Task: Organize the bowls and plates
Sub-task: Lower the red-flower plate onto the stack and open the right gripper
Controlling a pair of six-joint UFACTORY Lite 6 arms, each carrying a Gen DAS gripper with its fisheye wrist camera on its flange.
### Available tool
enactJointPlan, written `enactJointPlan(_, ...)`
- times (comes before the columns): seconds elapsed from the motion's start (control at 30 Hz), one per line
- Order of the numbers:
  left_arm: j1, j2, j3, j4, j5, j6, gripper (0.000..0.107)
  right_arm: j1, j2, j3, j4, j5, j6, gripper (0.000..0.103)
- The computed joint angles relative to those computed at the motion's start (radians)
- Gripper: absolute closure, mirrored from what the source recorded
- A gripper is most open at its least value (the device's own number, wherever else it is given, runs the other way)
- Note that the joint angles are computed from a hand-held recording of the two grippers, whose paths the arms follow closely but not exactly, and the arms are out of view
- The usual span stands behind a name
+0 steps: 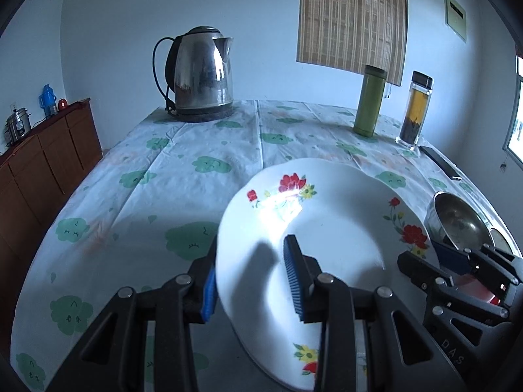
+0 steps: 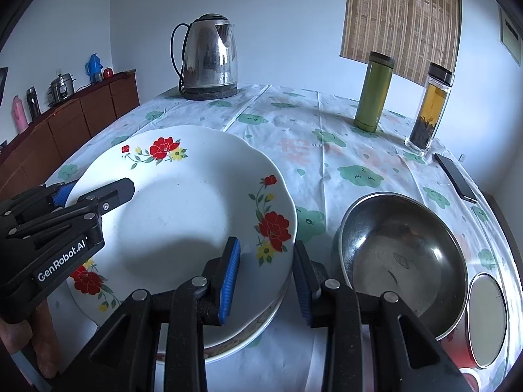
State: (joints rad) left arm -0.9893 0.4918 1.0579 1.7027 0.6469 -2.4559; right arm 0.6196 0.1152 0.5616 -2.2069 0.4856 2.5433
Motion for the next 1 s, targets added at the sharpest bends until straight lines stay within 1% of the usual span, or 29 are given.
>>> enactJointPlan(0.23, 0.007, 0.016, 0.006, -0.002, -0.014, 0.01, 0.073, 0.009, 0.005, 0.007, 0.042, 0.007, -0.048, 0.069)
enactJointPlan(0.4, 0.012, 0.03, 0.018, -0.021, -0.035, 0.036, 0.073, 0.029, 0.022, 0.019, 0.106, 0.031, -0.118, 0.069)
enactJointPlan(0.47, 0.02, 0.03, 0.015, -0.015, -0.05, 0.028, 0.073, 0.03, 0.036, 0.028, 0.116, 0.025, -0.133, 0.069)
enactJointPlan(0.7, 0.021, 0.043, 0.024, -0.027, -0.056, 0.041, 0.073, 0.04, 0.066, 0.047, 0.156, 0.034, -0.179, 0.067)
enactJointPlan(0.8, 0.024, 0.043, 0.024, -0.021, -0.059, 0.035, 0.073, 0.062, 0.087, 0.058, 0.192, 0.064, -0.212, 0.065)
enactJointPlan(0.93, 0.036, 0.042, 0.018, -0.004, -0.085, 0.019, 0.073, 0.066, 0.09, 0.058, 0.187, 0.075, -0.203, 0.064)
enactJointPlan(1.0, 0.031, 0.036, 0.013, 0.002, -0.075, 0.014, 0.069, 0.062, 0.079, 0.05, 0.164, 0.073, -0.18, 0.063)
